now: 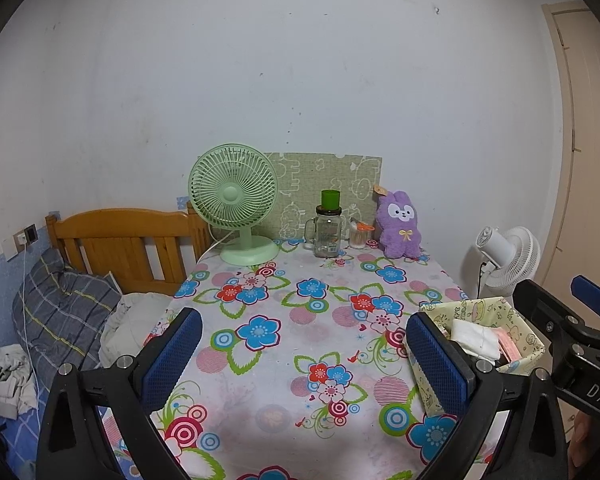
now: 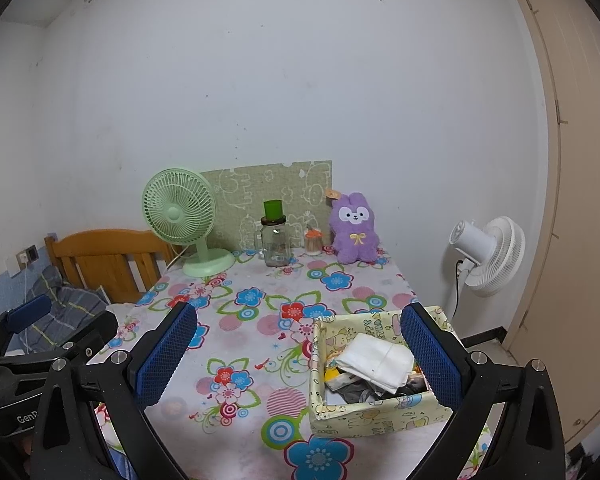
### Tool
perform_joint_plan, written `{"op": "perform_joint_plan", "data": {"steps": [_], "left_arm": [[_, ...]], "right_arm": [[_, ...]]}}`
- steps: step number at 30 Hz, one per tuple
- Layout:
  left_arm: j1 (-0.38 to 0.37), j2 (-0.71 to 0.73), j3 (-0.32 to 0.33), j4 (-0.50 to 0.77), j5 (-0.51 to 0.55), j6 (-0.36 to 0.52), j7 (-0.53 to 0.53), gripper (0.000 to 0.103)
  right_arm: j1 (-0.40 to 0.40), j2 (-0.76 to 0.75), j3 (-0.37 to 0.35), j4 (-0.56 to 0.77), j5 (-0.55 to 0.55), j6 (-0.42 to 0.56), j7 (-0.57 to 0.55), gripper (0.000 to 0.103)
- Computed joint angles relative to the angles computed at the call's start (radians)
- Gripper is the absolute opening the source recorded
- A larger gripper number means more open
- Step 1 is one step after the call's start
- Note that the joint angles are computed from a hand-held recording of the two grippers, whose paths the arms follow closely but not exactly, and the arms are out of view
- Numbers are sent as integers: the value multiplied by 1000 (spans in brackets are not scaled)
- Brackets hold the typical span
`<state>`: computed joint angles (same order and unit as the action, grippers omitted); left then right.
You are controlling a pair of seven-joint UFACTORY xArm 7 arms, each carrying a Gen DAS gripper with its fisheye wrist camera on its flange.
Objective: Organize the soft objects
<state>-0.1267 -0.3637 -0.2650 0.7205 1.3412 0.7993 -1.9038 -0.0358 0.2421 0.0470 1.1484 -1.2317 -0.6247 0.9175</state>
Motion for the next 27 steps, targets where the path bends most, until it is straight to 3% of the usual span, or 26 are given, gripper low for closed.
{"op": "perform_joint_plan", "data": {"steps": [27], "left_arm": [[-2, 4, 1, -1, -2, 1, -1, 103]], "right_arm": [[2, 8, 5, -5, 17, 9, -16, 103]]}}
